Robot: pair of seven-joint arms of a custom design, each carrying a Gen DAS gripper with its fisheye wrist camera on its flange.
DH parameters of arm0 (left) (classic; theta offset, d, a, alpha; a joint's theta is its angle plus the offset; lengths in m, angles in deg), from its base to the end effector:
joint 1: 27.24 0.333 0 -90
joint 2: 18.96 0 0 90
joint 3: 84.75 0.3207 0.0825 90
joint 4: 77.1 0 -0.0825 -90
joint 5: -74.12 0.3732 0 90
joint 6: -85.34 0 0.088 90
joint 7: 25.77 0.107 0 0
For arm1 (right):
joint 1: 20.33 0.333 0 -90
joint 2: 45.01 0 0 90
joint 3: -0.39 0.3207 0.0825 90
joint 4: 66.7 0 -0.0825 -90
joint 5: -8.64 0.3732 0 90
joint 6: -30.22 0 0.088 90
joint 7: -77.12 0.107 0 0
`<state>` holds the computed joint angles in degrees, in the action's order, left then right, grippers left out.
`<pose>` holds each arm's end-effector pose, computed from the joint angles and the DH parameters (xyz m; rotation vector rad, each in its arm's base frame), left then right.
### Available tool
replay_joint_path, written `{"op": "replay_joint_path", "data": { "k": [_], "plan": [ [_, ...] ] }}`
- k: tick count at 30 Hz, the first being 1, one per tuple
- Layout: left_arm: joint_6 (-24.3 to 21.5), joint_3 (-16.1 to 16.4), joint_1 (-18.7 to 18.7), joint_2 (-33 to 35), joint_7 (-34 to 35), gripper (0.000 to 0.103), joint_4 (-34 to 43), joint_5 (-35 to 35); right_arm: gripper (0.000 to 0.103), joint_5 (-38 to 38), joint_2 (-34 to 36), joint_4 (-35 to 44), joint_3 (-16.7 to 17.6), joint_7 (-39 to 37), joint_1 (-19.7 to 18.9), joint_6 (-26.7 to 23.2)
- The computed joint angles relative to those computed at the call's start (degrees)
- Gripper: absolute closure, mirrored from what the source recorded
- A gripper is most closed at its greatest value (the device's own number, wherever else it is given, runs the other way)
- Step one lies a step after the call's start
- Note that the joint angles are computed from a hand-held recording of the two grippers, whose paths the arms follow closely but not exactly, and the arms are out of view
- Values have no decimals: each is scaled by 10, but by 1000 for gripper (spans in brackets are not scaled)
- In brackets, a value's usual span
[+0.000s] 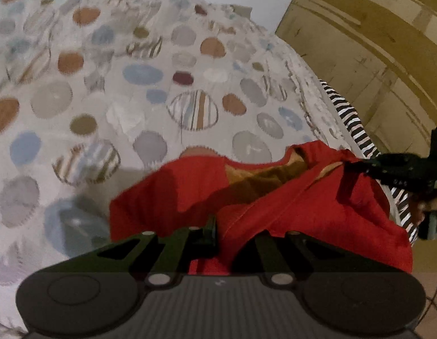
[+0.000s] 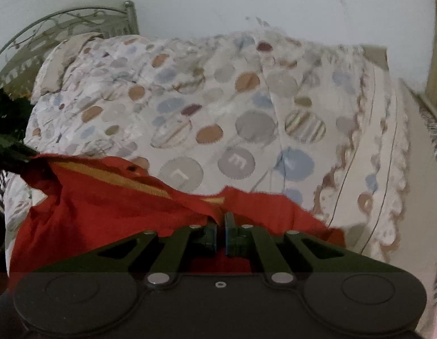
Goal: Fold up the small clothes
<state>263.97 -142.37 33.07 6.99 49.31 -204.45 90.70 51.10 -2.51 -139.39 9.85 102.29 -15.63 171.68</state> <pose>0.5864 0.0378 0.3522 -2.1163 1.7368 -0.9844 0.7612 0.1512 0.3769 -2.1844 0.8622 -0.2191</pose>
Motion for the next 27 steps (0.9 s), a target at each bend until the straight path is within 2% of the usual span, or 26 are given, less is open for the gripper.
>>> {"op": "replay_joint_path", "data": {
  "k": [5, 8, 10, 11, 12, 13, 14, 17, 18, 19, 21, 24, 26, 27],
  "plan": [
    [10, -37, 43, 56, 0, 95, 2, 20, 91, 9, 14, -3, 4, 5, -4, 11],
    [0, -43, 50, 63, -22, 84, 7, 30, 90, 18, 17, -3, 9, 2, -7, 18],
    [-9, -42, 53, 54, -38, 52, 7, 28, 84, 20, 21, 4, 9, 8, -7, 19],
    [-8, -39, 53, 46, -43, 43, 5, 27, 82, 19, 25, 10, 9, 12, -5, 18],
    [-2, -34, 51, 38, -47, 28, 1, 27, 78, 20, 26, 13, 9, 15, -5, 20],
    [8, -29, 52, 29, -51, 21, -5, 29, 77, 22, 27, 14, 10, 15, -7, 22],
    [12, -33, 61, 26, -53, 19, -9, 31, 76, 26, 27, 15, 13, 13, -10, 25],
    [10, -77, 113, 40, -55, 15, -18, 48, 66, 35, 26, 13, 15, 16, -14, 36],
    [13, -80, 120, 38, -59, 13, -20, 55, 60, 41, 24, 11, 16, 20, -16, 41],
    [14, -80, 121, 34, -64, 11, -21, 63, 54, 48, 23, 9, 18, 24, -19, 46],
    [6, -84, 127, 33, -68, 10, -18, 77, 51, 67, 20, 4, 24, 28, -26, 62],
    [-46, -97, 125, 50, -50, 10, 15, 68, 47, 81, 16, -1, 27, 30, -30, 83],
    [-54, -105, 126, 59, -34, 9, 28, 51, 41, 90, 12, -5, 31, 27, -36, 84],
    [-51, -110, 128, 66, -28, 8, 35, 41, 34, 98, 9, -9, 37, 18, -42, 82]
  ]
}}
